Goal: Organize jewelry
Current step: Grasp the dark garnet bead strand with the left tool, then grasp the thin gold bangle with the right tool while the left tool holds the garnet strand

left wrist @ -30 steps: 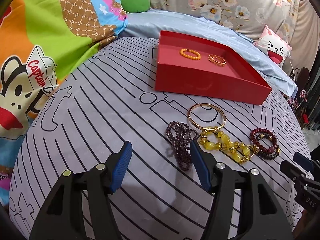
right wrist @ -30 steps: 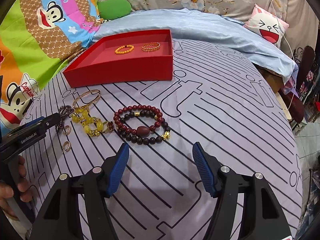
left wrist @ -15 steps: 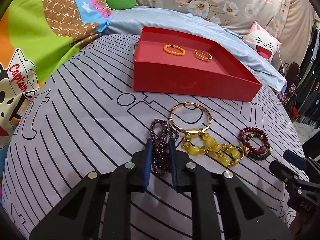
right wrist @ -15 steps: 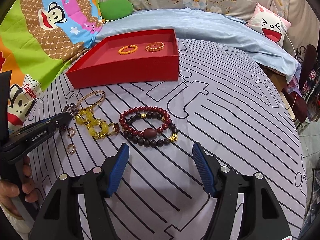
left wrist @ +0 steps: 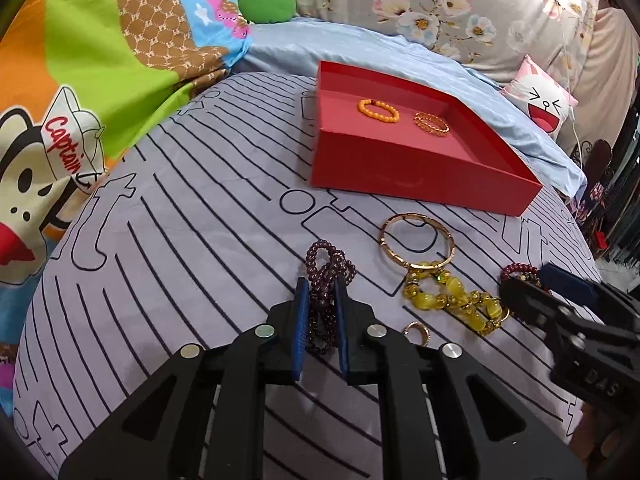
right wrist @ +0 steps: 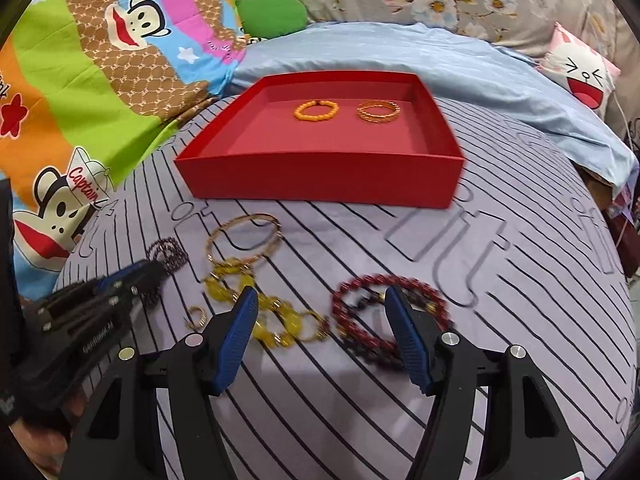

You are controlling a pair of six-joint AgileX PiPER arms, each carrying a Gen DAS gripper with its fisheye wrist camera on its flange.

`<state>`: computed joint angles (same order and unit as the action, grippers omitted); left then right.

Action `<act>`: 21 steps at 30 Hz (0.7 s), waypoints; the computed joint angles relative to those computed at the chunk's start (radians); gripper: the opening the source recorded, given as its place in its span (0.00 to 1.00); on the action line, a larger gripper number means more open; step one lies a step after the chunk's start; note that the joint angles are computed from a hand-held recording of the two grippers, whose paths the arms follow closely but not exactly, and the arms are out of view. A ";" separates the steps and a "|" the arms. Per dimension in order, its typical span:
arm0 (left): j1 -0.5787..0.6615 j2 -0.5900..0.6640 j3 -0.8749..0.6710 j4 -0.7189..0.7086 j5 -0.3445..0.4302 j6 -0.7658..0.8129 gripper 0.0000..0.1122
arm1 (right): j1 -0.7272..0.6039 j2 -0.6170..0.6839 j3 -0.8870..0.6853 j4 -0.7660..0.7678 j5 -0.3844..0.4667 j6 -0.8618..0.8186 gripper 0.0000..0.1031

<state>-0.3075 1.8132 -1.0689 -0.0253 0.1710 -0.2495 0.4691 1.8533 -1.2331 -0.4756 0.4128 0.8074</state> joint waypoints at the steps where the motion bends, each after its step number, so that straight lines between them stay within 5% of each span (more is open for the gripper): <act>1: 0.001 -0.001 0.002 0.002 -0.002 -0.001 0.11 | 0.005 0.016 -0.022 0.005 0.007 -0.005 0.62; 6: -0.005 0.000 -0.001 0.048 0.004 -0.045 0.11 | 0.022 0.101 -0.142 0.070 0.048 -0.070 0.62; 21: 0.077 0.014 -0.016 -0.212 0.016 0.224 0.11 | 0.056 0.244 -0.339 0.116 0.145 -0.131 0.69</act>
